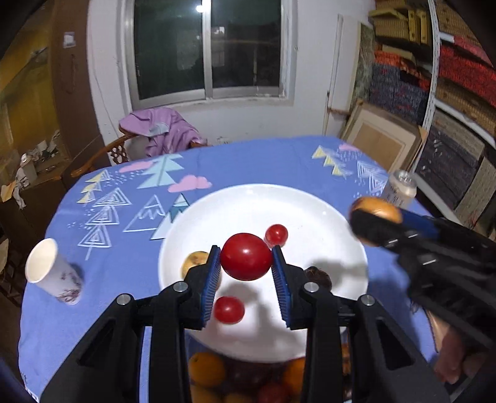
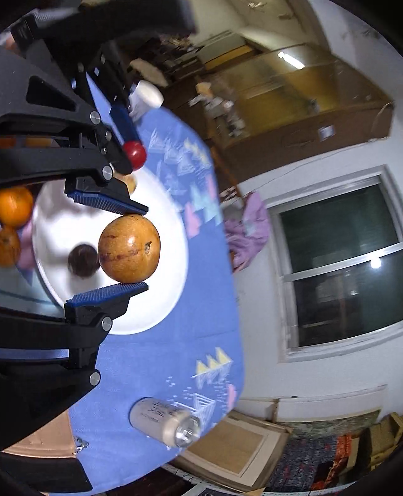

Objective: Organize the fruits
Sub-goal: 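Place the tomato and persimmon on the white plate, opening both tools, then grasp an orange with the left tool while the right tool grasps another orange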

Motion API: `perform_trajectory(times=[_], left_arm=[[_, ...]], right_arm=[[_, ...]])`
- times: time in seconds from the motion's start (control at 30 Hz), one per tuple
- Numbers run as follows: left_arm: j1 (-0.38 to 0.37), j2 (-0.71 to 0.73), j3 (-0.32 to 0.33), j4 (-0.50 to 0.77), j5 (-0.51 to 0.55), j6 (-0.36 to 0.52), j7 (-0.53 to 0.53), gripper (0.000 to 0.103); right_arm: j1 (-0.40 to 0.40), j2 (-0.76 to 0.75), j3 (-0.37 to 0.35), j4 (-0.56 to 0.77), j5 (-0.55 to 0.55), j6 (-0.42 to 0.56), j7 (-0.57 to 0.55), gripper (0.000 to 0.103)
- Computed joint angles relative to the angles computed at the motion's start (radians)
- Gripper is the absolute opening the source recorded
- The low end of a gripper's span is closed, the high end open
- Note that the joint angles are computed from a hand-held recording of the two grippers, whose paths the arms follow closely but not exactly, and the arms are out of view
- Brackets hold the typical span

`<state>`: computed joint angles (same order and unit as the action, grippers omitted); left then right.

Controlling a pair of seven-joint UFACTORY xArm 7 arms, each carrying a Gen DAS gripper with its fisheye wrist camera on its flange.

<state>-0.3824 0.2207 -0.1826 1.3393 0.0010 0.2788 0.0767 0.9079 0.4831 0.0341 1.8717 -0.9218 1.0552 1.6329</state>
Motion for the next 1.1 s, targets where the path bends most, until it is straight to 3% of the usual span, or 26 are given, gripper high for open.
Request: perform_trajectory(times=[0.27,0.37,0.43,0.53,0.67,0.73,0.8,0.97,1.1], left_arm=[[-0.053,0.158,0.044,0.156,0.095,0.132,-0.07,0.033],[0.004,0.196,-0.017,0.208,-0.019,0.2,0.002,0.033],[0.009,0.203,-0.02,0.22,-0.048,0.214,0.019,0.044],[0.011,0.193,-0.015,0.206,-0.071,0.193,0.018,0.059],[0.01,0.156,-0.009,0.167,-0.08,0.155,0.017,0.063],[0.031,0.13,-0.024,0.147,-0.117,0.146,0.034,0.065],[0.06,0.078,-0.04,0.102,-0.173,0.118,0.055,0.068],[0.091,-0.104,-0.029,-0.084,-0.25,0.008,0.106,0.075],[0.086,-0.292,0.003,-0.314,-0.379,-0.133,0.227,0.09]], right_arm=[[-0.068,0.07,-0.005,-0.001,0.121,-0.054,-0.075,0.044],[-0.064,0.081,-0.019,0.002,0.137,-0.064,-0.081,0.044],[-0.063,0.077,-0.024,-0.006,0.143,-0.071,-0.081,0.045],[-0.062,0.076,-0.031,-0.008,0.147,-0.065,-0.074,0.045],[-0.055,0.061,-0.035,-0.02,0.133,-0.07,-0.055,0.047],[-0.044,0.045,-0.038,-0.024,0.111,-0.065,-0.037,0.053],[-0.024,0.019,-0.041,-0.03,0.069,-0.053,-0.007,0.053],[0.051,-0.055,-0.017,-0.034,-0.085,0.017,0.06,0.053],[0.136,-0.093,0.033,-0.05,-0.243,0.099,0.132,0.071]])
